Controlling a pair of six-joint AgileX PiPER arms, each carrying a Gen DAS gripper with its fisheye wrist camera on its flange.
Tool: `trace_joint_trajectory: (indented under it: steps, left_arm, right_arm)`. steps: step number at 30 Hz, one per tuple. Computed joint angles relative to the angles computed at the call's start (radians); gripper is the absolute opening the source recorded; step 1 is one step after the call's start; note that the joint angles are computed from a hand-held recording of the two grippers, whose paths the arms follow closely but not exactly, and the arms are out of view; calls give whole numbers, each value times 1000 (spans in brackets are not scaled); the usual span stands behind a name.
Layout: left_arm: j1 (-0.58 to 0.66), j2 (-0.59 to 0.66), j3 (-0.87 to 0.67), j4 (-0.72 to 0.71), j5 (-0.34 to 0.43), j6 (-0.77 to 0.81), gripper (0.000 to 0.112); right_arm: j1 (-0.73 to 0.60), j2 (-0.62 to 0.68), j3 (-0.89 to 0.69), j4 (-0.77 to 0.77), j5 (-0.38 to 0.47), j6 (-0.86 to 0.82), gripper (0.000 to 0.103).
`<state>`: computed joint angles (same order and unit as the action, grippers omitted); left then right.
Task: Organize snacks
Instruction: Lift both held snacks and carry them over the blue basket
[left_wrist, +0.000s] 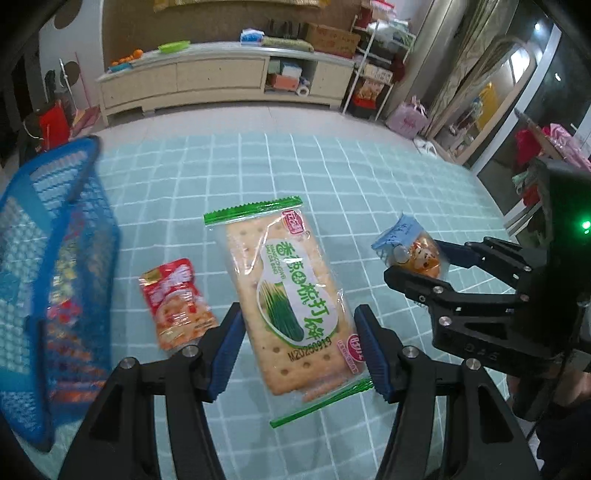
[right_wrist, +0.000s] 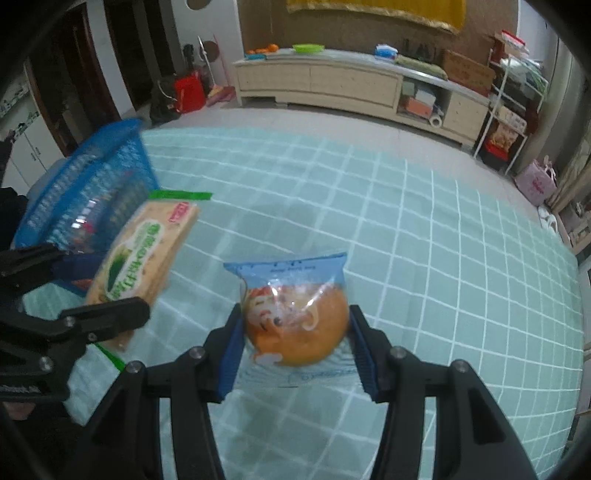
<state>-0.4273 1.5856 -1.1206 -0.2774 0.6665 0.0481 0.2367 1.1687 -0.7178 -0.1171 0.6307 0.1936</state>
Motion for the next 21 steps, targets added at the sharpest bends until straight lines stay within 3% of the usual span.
trace_joint_trajectory:
  steps: [10,15,21]
  left_arm:
    - [128,-257,82,-23,93,104,58]
    - [260,-362,98,-100,173,256,58]
    - [510,-406,57,-243,306,519,58]
  right_arm:
    - [416,-77,-131,-292,240,493,58]
    - [569,-52,-208,-387,326,678,58]
    - [705,33,-330,-481,392,843,58]
